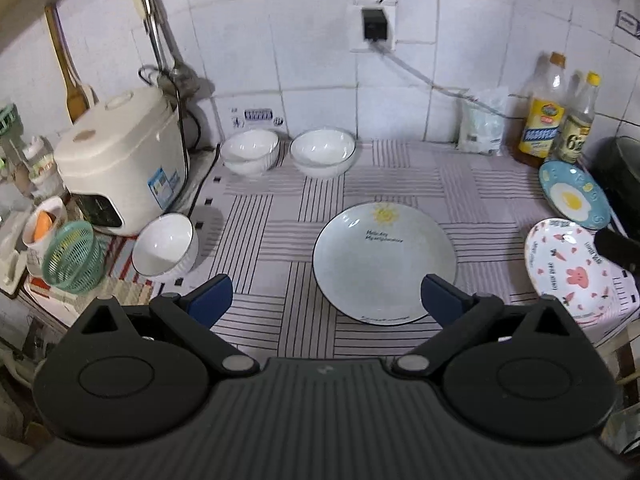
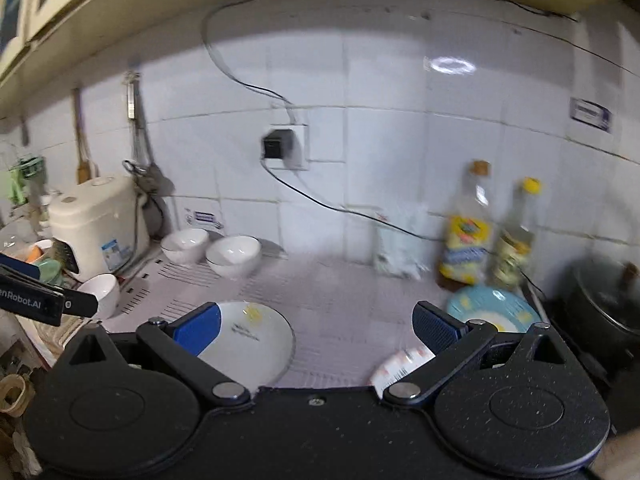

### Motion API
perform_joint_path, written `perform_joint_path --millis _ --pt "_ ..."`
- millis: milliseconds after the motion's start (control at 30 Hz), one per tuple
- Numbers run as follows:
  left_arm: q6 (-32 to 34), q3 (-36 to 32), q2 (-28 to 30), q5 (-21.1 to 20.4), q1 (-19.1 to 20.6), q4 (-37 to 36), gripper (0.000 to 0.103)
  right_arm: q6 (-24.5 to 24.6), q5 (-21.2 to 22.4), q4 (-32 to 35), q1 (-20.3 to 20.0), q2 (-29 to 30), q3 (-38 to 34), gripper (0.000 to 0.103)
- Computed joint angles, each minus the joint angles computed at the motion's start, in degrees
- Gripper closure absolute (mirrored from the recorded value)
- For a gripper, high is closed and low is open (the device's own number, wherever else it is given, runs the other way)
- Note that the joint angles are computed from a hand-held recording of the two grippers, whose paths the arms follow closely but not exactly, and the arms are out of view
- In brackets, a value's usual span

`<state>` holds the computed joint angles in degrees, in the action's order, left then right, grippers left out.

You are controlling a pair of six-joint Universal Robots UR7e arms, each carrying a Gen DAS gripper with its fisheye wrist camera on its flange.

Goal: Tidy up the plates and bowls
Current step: 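Grasp the rim of the white sun-print plate with the left gripper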

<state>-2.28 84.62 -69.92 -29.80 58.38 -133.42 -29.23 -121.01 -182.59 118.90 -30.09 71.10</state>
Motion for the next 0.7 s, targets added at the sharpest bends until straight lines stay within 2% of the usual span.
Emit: perform_joint_path --millis 67,133,200,367,400,467,567,700 --pt "0.44 -1.70 1.23 -1.96 2.00 0.08 0.003 -0.55 2.93 2.20 -0.91 1.27 -1.55 0.001" --pt "0.79 -3.04 2.32 -4.09 4.01 -0.34 0.003 -0.02 5.85 4.90 -1.91 2.47 -2.87 0.006" --pt "0.43 -4.40 3.49 -6.23 6.02 -0.12 0.003 2.23 7.55 7.90 -2.96 4.38 -5.08 0.011" --pt "0.57 -7.71 7.30 -10.26 10.74 -0.63 0.014 11.64 7.64 12.56 -5.00 9.45 -9.53 0.027" --pt "-0.08 -8.62 8.07 -10.65 11.53 0.17 0.018 13.64 7.34 12.84 -5.36 10.22 -10.03 0.032" --pt "-1.30 -10.37 9.23 -12.17 13.02 1.98 0.021 17.34 7.03 13.42 -6.13 11.38 -10.71 0.038" --pt "-0.84 -13.01 10.80 -15.29 14.96 4.11 0.026 22.77 7.56 14.11 -6.88 12.78 -11.56 0.039" --pt "3.06 -15.72 12.81 -18.16 16.53 5.06 0.031 25.11 9.04 15.94 -7.38 14.06 -12.97 0.046"
